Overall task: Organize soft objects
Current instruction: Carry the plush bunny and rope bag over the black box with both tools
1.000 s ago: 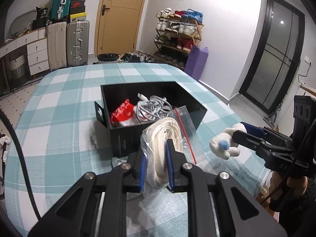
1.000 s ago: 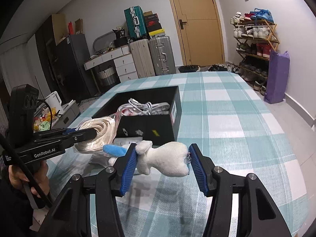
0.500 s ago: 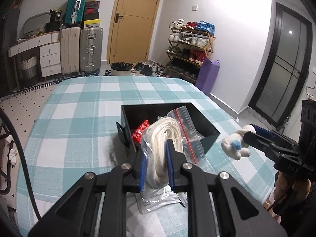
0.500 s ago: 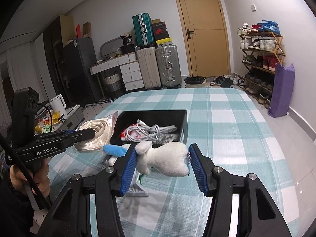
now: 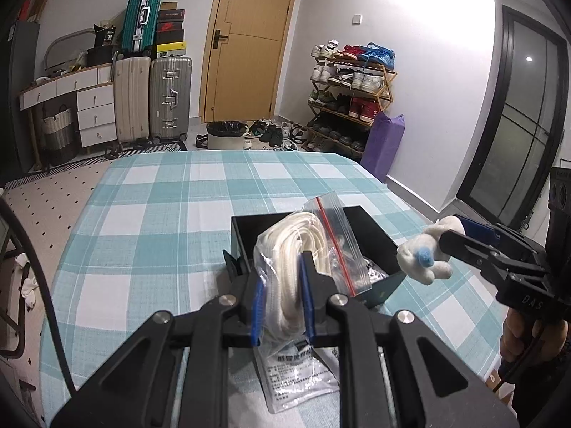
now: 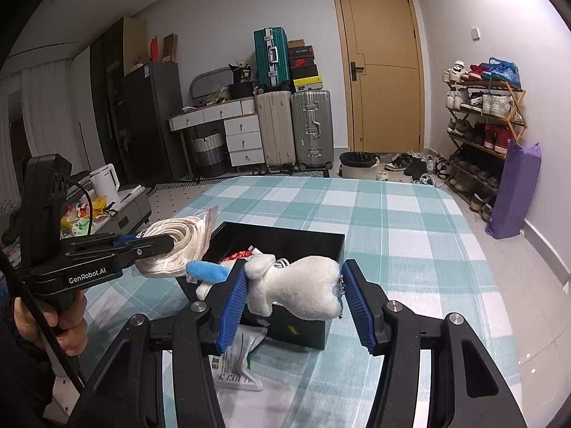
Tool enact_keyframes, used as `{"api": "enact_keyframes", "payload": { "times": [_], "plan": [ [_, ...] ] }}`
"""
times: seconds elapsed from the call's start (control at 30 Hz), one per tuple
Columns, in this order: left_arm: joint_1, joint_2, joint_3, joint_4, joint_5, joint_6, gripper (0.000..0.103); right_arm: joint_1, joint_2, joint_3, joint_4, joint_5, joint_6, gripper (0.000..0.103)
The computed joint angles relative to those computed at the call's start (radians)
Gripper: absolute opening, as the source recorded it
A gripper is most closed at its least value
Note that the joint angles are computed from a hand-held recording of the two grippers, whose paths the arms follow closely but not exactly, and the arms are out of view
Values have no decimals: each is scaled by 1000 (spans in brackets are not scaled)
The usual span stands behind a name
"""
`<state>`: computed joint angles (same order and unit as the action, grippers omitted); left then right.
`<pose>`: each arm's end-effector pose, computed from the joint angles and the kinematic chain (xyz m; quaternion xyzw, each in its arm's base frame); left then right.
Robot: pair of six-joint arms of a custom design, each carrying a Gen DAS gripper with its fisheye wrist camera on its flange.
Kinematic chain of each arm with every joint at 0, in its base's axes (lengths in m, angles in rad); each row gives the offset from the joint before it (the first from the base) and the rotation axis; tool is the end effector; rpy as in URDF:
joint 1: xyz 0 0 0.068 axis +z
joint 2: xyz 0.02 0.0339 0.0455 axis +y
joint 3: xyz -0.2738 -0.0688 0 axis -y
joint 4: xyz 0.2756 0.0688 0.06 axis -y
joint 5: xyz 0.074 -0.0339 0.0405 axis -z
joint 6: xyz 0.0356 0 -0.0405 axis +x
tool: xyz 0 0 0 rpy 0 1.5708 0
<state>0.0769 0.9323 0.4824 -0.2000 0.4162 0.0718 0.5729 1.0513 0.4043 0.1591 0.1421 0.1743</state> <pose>0.2164 0.0022 0.2031 0.0896 0.8768 -0.1523 0.4473 0.2016 0.1240 0.1817 -0.1334 0.8451 0.1310 0.5008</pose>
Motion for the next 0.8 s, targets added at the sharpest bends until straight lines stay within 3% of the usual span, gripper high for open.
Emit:
{"api": "enact_keyframes", "payload": {
  "times": [0.8],
  "plan": [
    [-72, 254, 105, 145, -116, -20, 16, -68, 283, 181, 32, -42, -135, 54]
  ]
}}
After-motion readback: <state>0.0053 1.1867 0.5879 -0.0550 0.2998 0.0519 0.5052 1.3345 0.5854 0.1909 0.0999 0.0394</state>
